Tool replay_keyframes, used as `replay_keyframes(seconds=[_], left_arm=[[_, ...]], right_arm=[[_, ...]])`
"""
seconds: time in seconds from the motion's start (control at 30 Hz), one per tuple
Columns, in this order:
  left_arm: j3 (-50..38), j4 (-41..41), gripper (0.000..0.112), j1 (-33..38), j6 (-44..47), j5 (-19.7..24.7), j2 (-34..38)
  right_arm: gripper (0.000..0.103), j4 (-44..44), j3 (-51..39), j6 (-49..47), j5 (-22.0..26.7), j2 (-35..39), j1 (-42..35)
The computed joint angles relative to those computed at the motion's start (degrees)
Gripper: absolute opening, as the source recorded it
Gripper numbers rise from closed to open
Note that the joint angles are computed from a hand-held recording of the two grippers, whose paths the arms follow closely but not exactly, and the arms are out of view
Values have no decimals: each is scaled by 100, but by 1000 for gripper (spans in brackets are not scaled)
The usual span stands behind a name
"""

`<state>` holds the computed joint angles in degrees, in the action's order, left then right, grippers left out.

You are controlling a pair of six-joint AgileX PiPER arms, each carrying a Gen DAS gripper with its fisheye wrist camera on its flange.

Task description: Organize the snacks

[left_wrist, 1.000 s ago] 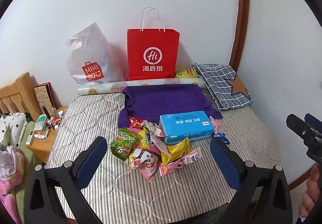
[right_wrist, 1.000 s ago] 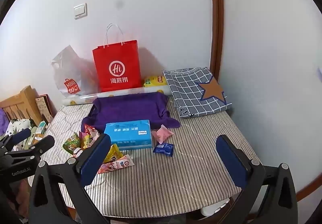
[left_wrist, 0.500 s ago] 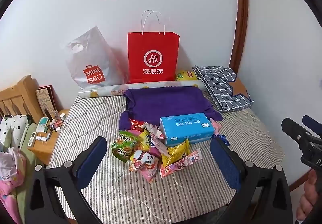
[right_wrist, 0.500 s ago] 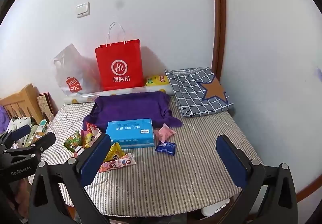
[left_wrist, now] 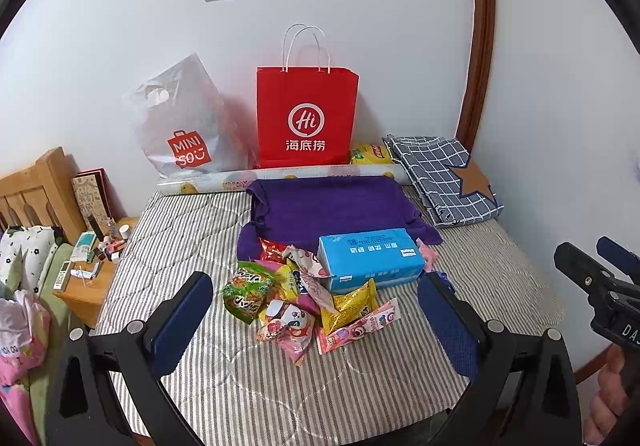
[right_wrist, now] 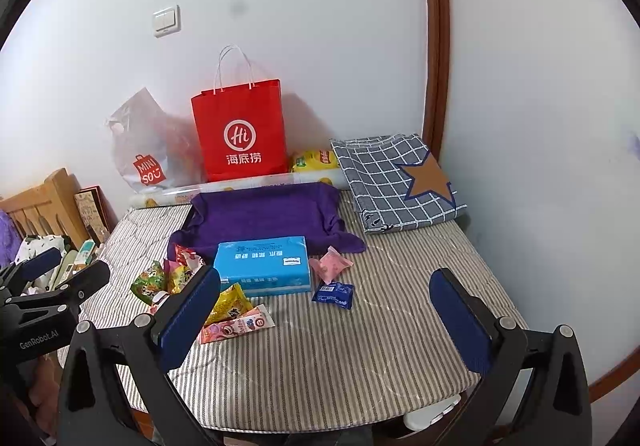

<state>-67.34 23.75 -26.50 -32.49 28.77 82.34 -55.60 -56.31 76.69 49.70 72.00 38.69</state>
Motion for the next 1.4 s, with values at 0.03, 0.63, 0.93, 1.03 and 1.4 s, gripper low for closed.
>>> replay_keyframes(seconds=[0.03, 0.63, 0.93, 1.03, 1.4], left_arm=[[11, 18, 103, -7, -18, -2, -15], [68, 276, 103, -94, -269, 8, -43], [74, 280, 103, -102, -267, 3, -37], [98, 416, 103, -141, -389, -8, -43], [211, 752, 103, -268, -698, -8, -120]], right_arm=[[103, -49, 21, 65, 31, -13, 48], [103, -206, 197, 330, -78, -82, 76], [103, -292, 325, 499, -92, -134, 152], [103, -323, 356, 546, -72, -144, 163], [103, -368, 392, 630, -74, -138, 238]])
